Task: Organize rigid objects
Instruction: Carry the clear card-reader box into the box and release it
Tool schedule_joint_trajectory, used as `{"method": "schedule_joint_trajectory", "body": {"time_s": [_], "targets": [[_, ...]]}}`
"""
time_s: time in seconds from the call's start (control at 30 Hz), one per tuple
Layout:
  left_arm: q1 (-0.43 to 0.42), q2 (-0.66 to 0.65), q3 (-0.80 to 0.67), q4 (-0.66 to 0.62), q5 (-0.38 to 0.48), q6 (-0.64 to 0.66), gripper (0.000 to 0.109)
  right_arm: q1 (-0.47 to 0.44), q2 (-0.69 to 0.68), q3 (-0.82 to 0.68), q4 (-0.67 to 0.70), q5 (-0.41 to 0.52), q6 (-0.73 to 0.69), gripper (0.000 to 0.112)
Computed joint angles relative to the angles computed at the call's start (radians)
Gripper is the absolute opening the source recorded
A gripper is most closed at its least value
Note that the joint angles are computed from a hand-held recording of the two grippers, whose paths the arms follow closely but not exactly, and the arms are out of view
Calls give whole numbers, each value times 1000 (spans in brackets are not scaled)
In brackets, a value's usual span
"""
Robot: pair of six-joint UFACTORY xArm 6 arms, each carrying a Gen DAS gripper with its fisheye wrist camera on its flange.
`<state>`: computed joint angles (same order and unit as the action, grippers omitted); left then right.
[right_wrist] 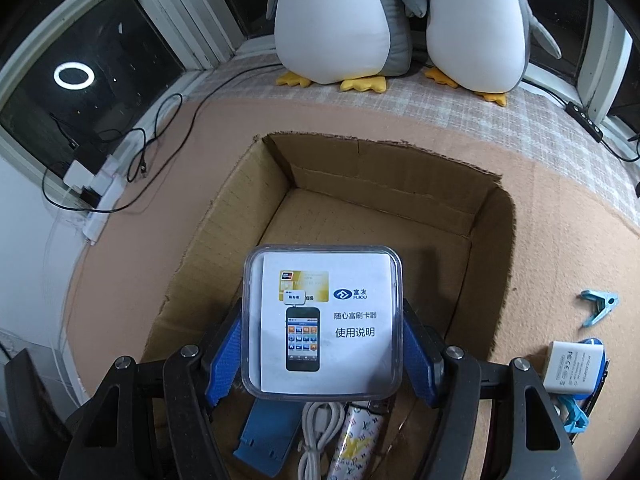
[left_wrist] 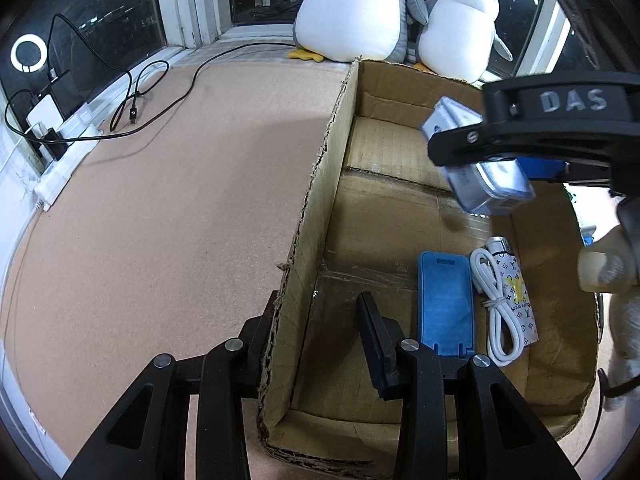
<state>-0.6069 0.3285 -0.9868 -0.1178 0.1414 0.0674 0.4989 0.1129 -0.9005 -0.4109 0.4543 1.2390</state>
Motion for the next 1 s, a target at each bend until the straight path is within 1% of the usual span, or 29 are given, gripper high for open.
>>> {"method": "schedule_joint_trajectory", "body": {"time_s": [0.1, 0.2, 0.63, 0.77, 1.0], "targets": [[0, 0, 0, 1, -1, 0, 39, 8, 20, -27, -29, 40, 9, 66], [0, 1, -1, 2, 0, -1, 39, 9, 30, -41, -23, 51, -5, 66], [1, 3, -1, 11, -2, -7, 39, -1, -3, -9, -40, 9, 26, 68], [2, 5, -6, 13, 0, -8, 39, 5, -46, 17, -56, -4, 46, 68], [2, 6, -6, 14, 0, -9, 39, 17, -190, 120, -103, -13, 127, 68]]}}
